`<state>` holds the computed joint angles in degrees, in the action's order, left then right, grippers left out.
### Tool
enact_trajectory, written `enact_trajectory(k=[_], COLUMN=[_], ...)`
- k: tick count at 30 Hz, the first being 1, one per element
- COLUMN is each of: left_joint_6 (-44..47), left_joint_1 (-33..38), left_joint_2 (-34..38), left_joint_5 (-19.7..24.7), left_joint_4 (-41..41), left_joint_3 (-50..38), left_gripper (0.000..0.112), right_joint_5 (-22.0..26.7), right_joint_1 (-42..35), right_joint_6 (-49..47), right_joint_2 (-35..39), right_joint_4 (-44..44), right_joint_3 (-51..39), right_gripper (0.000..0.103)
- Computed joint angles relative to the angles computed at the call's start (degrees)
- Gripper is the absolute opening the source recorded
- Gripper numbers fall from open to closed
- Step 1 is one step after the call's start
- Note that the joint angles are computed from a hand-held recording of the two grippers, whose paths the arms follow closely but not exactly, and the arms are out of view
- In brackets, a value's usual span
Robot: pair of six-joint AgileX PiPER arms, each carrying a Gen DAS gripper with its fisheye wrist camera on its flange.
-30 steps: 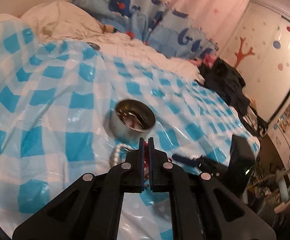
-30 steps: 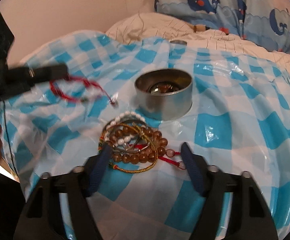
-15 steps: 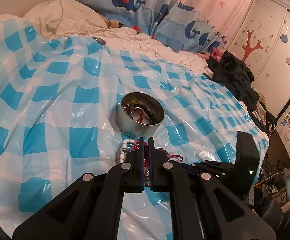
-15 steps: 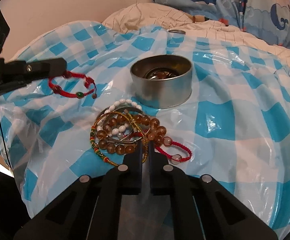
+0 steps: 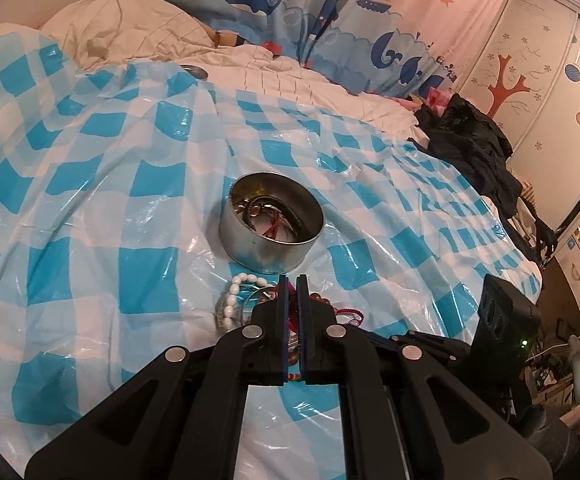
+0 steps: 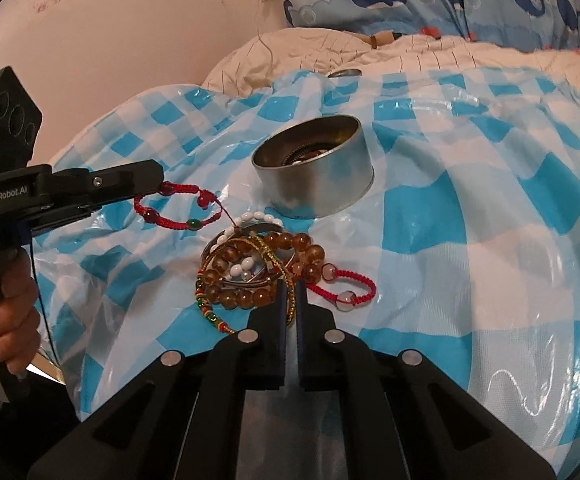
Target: Organize jewelry
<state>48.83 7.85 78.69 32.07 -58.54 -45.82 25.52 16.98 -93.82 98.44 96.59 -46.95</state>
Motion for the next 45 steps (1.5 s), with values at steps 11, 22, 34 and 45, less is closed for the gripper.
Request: enact_trajectory(k=[11, 22, 34, 45], left_joint_6=[0.7, -1.5, -2.6, 1.1], left_joint_1=[-0.6, -3.6, -5.2, -0.9], left_joint_2=[-0.2, 1.7, 2.9, 4.6], left_joint_5=[0.9, -1.0, -2.3, 0.8], left_joint_4=[-1.2, 0.6, 1.2, -3.9], left_joint_3=[-1.0, -2.1, -3.1, -4.0], left_gripper=[0.003, 0.003, 0.003, 0.003], right_joint_5=[10.3, 20.7, 30.2, 36.4], right_joint_1=[-5.6, -11.1, -15.2, -18.8], right_joint_6=[5.9, 7.5, 9.4, 11.2], right_joint_2=[2.0, 4.1, 4.3, 2.1], right_joint_4=[-2.3, -0.7, 0.1, 0.2], right_joint_3=[0.8, 2.0, 2.1, 1.3], right_gripper=[0.005, 0.005, 0.005, 0.005])
